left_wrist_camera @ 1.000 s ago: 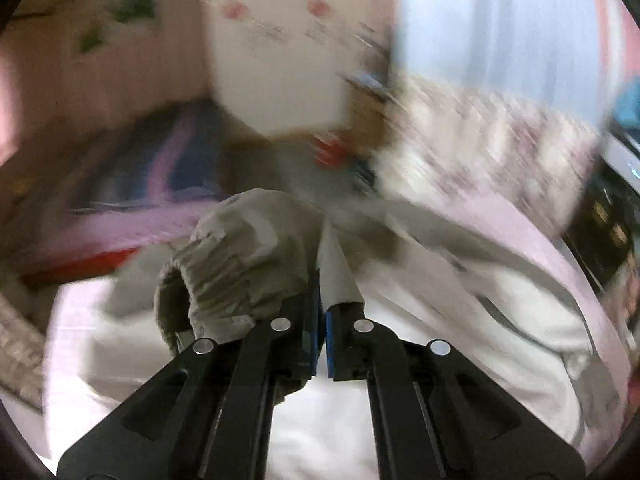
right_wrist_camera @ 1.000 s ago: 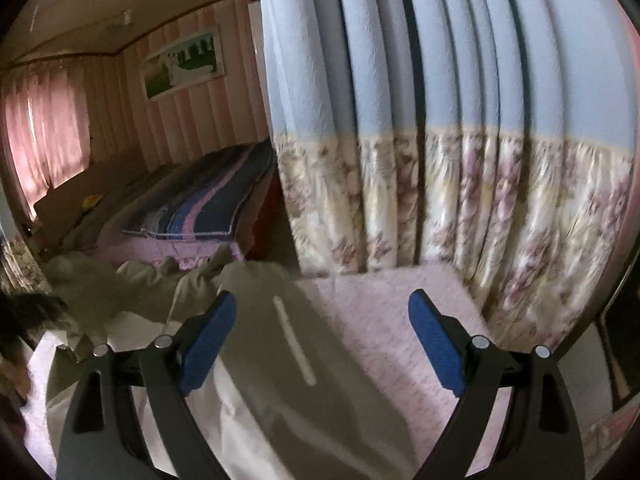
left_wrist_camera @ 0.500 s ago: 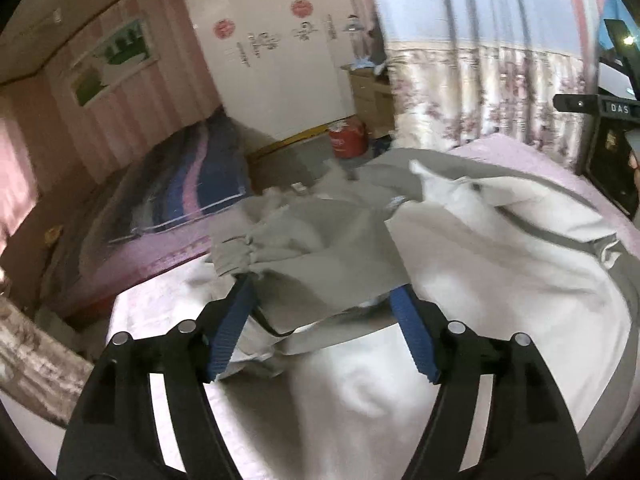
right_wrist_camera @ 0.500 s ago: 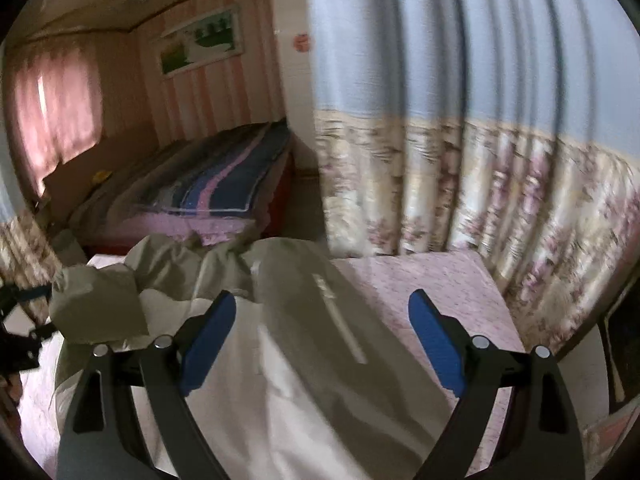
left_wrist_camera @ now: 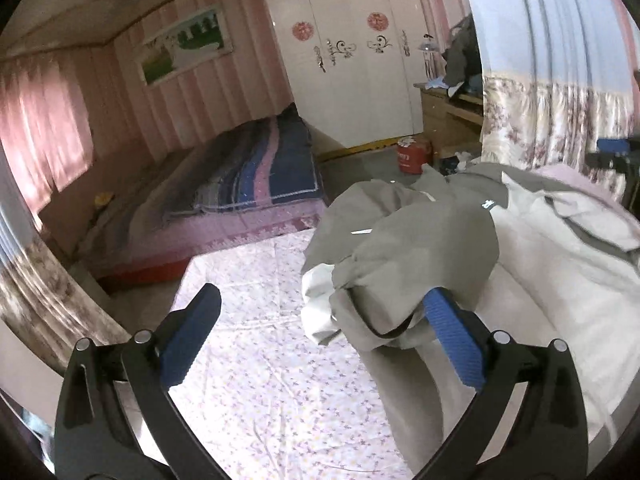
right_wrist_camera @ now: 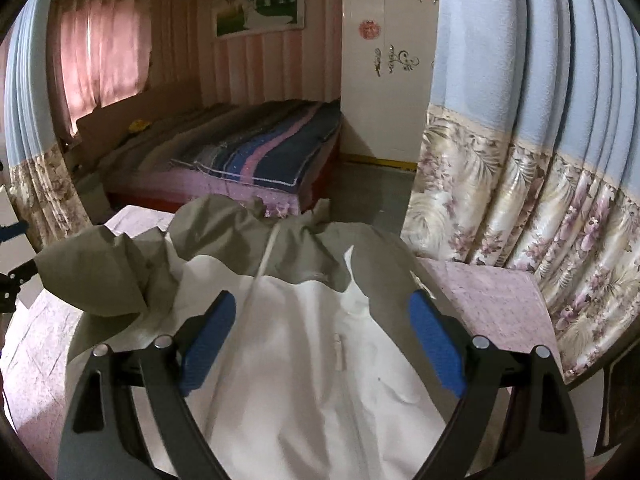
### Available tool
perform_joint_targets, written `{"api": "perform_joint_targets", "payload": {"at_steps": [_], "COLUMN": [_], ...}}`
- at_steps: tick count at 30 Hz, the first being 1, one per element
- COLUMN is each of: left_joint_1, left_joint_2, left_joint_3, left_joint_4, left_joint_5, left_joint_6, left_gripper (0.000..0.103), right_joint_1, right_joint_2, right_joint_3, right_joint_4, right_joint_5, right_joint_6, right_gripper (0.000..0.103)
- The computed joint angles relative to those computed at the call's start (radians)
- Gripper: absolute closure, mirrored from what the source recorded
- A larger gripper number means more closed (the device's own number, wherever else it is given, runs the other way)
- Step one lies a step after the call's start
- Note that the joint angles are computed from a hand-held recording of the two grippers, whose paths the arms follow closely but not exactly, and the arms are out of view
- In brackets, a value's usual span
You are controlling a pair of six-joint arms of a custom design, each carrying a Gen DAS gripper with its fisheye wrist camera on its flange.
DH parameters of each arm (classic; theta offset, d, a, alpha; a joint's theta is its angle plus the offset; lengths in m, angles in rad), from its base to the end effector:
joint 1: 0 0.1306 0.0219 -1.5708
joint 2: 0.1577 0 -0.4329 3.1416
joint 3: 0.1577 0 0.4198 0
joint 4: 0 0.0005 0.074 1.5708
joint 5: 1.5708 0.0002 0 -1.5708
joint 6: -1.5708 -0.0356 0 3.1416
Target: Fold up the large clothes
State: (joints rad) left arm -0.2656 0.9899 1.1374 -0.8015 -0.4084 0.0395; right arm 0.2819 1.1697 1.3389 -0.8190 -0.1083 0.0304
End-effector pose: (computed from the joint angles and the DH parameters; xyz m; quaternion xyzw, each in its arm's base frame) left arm 0.3354 -0.0771 0.5220 0.0099 0.8826 0.1139 0.4559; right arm 0.4009 0.1196 0.5551 -0.1629 0.8799 0.1038 0.4342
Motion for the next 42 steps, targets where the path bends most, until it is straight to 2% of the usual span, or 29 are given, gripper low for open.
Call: {"api": "perform_joint_targets", "payload": {"at_steps": [3, 4, 5, 6, 7, 8, 9, 11, 14, 17, 20, 21, 24, 25, 27, 28, 30, 31, 35, 40, 42], "left_joint_1": [-0.006, -0.008, -0.012, -0.015, -0.017, -0.023, -0.036, -0.066, -0.107, -0.150, -0.188, -0.201, -0.257, -0.270, -0.278, -0.283, -0.290, -0.294, -0.289, -0.283, -0.277], "left_joint_2": [0.034, 0.042, 0.063, 0.092, 0.121, 0.163, 0.205, 0.272, 0.368, 0.440, 0.510, 0.531, 0.569, 0.569, 0.562, 0.552, 0.530, 0.513, 0.454, 0.389, 0.364], "left_joint_3": [0.017, 0.020, 0.032, 0.050, 0.066, 0.090, 0.111, 0.145, 0.205, 0.273, 0.357, 0.383, 0.423, 0.423, 0.417, 0.405, 0.381, 0.366, 0.330, 0.297, 0.294], "left_joint_4": [-0.003, -0.006, -0.013, -0.033, -0.051, -0.071, -0.077, -0.076, -0.058, -0.043, -0.051, -0.056, -0.056, -0.061, -0.074, -0.076, -0.066, -0.060, -0.058, -0.046, -0.052], "left_joint_5": [0.061, 0.083, 0.132, 0.200, 0.247, 0.300, 0.323, 0.321, 0.313, 0.263, 0.210, 0.182, -0.033, -0.072, -0.097, -0.133, -0.190, -0.215, -0.205, -0.163, -0.113], "left_joint_6": [0.013, 0.019, 0.023, 0.028, 0.040, 0.058, 0.067, 0.073, 0.098, 0.103, 0.087, 0.076, 0.033, 0.033, 0.031, 0.027, 0.015, 0.010, 0.031, 0.032, 0.034], "left_gripper": [0.003, 0.012, 0.037, 0.054, 0.082, 0.094, 0.097, 0.103, 0.103, 0.103, 0.103, 0.103, 0.099, 0.095, 0.082, 0.074, 0.066, 0.058, 0.043, 0.041, 0.040], "right_joint_1": [-0.011, -0.018, -0.032, -0.041, -0.055, -0.076, -0.094, -0.142, -0.221, -0.302, -0.343, -0.351, -0.367, -0.364, -0.353, -0.344, -0.327, -0.316, -0.280, -0.237, -0.227], "right_joint_2": [-0.011, -0.015, -0.023, -0.028, -0.033, -0.040, -0.043, -0.049, -0.049, -0.048, -0.036, -0.030, -0.013, -0.008, -0.003, 0.004, 0.012, 0.018, 0.018, 0.013, 0.010], "right_joint_3": [-0.005, -0.008, -0.013, -0.015, -0.019, -0.024, -0.026, -0.031, -0.033, -0.034, -0.034, -0.036, -0.042, -0.048, -0.055, -0.055, -0.054, -0.052, -0.055, -0.049, -0.043], "right_joint_4": [-0.001, 0.000, -0.001, -0.002, 0.000, 0.000, -0.001, -0.004, -0.012, -0.012, -0.006, -0.005, -0.005, -0.002, -0.001, 0.000, -0.003, -0.002, -0.001, -0.007, -0.014], "right_joint_5": [-0.006, -0.009, -0.018, -0.022, -0.028, -0.036, -0.044, -0.064, -0.077, -0.079, 0.002, 0.024, 0.014, 0.016, 0.039, 0.052, 0.065, 0.072, 0.078, 0.106, 0.113], "right_joint_6": [-0.014, -0.017, -0.020, -0.021, -0.020, -0.019, -0.018, -0.016, -0.010, 0.001, 0.024, 0.028, 0.012, 0.007, 0.003, 0.003, 0.001, 0.000, -0.012, -0.010, -0.014], "right_gripper": [0.014, 0.014, 0.014, 0.014, 0.014, 0.014, 0.014, 0.014, 0.014, 0.014, 0.014, 0.014, 0.014, 0.014, 0.014, 0.014, 0.014, 0.014, 0.014, 0.014, 0.014]}}
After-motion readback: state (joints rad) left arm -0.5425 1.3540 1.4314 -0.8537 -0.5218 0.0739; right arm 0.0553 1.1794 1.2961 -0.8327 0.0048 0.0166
